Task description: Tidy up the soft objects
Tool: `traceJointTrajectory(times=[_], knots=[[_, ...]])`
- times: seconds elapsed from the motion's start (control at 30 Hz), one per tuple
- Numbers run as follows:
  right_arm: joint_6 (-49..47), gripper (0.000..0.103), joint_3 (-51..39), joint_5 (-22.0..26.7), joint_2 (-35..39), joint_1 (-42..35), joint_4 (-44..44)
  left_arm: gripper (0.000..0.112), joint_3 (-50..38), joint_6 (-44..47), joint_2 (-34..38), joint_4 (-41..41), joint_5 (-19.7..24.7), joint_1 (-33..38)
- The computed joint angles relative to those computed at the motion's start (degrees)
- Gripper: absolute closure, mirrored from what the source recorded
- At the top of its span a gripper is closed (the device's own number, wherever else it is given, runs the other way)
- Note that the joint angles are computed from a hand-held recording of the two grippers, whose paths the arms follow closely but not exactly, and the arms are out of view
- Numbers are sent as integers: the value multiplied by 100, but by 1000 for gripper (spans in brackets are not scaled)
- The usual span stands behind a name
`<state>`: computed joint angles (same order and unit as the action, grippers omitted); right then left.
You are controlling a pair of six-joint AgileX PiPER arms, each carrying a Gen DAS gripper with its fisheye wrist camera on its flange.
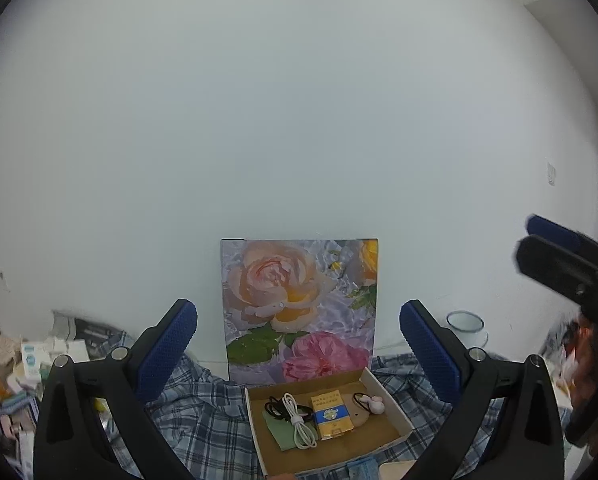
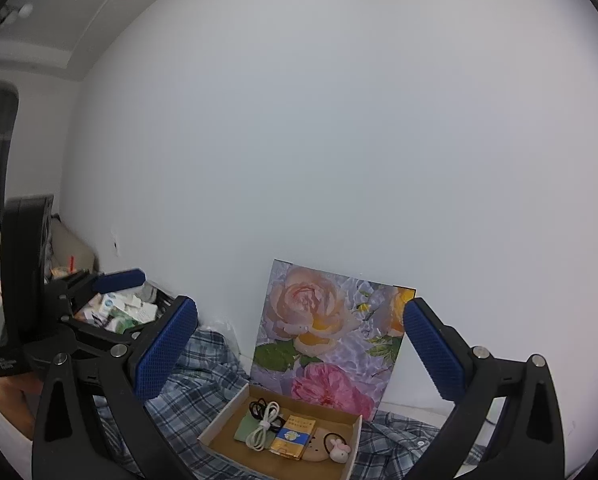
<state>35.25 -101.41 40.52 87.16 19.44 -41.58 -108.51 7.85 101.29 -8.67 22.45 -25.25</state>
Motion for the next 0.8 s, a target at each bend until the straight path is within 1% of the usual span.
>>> traceJointTrajectory(times=[0.1,0.17,0.23,0.4,0.6,0.8], knots=[[384,0,360,-40,-329,44,-176,9,243,62,-158,-62,57,-20],[560,0,569,23,-490,124,-366,9,448,-120,-266,235,-11,-93],[777,0,807,93,-646,216,-579,9,671,-501,-380,733,-47,-191],[1041,0,1286,248,-882,371,-773,9,999,-583,-527,855,-23,-251],[1400,0,1962,251,-1089,451,-894,9,1161,-643,-477,1001,47,-309],[1418,0,2613,5,-1191,248,-618,9,1115,-698,-136,1040,233,-309]])
